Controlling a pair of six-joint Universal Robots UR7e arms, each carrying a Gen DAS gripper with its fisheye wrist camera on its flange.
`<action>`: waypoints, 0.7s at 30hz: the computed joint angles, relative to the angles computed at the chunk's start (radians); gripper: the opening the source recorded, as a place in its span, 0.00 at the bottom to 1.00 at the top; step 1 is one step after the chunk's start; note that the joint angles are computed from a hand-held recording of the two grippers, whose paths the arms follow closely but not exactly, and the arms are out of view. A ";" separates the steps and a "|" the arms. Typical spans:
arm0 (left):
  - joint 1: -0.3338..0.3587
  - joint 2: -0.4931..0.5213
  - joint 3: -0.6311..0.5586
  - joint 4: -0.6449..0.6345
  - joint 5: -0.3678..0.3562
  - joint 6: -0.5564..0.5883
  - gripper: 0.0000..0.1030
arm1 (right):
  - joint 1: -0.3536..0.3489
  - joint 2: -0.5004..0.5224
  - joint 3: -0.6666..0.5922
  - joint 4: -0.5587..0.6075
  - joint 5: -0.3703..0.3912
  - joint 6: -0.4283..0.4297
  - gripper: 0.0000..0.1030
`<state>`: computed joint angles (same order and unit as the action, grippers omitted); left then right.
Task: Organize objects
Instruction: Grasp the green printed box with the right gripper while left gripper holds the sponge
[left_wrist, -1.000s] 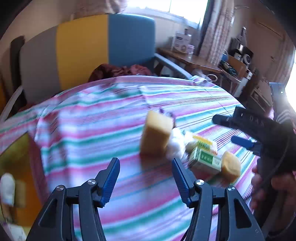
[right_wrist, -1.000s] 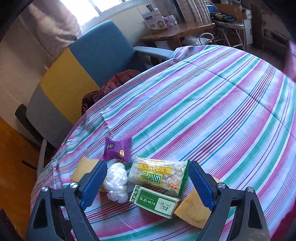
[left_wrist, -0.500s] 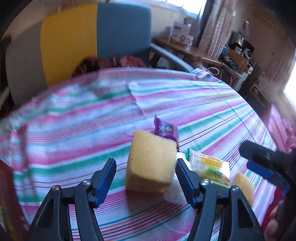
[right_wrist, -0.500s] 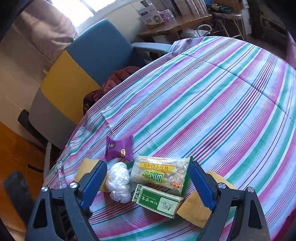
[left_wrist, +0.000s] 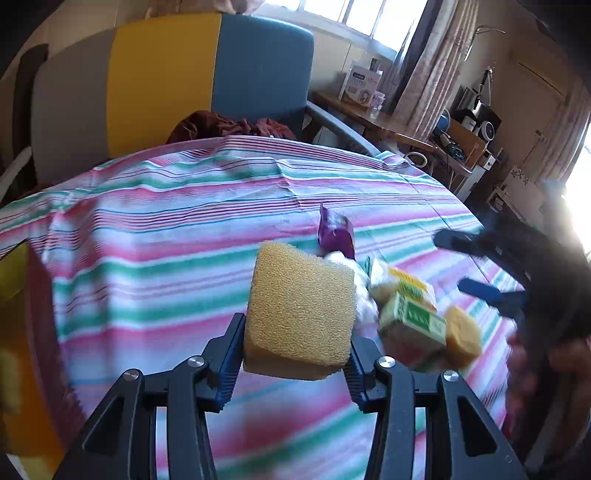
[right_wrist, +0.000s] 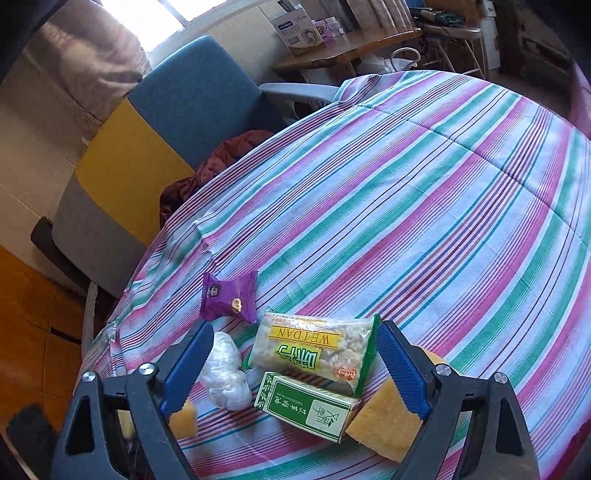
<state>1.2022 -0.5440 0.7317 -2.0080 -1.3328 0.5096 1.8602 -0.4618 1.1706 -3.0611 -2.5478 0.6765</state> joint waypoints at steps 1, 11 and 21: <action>0.001 -0.027 0.040 -0.014 0.002 0.009 0.47 | -0.001 -0.001 0.001 -0.003 0.005 -0.003 0.88; 0.018 -0.200 0.272 -0.067 -0.009 0.031 0.47 | -0.020 -0.054 0.105 -0.113 0.059 0.069 0.88; 0.027 -0.294 0.351 -0.079 -0.060 0.027 0.47 | -0.046 -0.053 0.079 0.012 0.231 0.051 0.87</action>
<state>1.2296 -0.8376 1.0823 -2.0872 -1.3929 0.5365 1.8141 -0.5144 1.2497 -3.0489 -2.3164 0.7271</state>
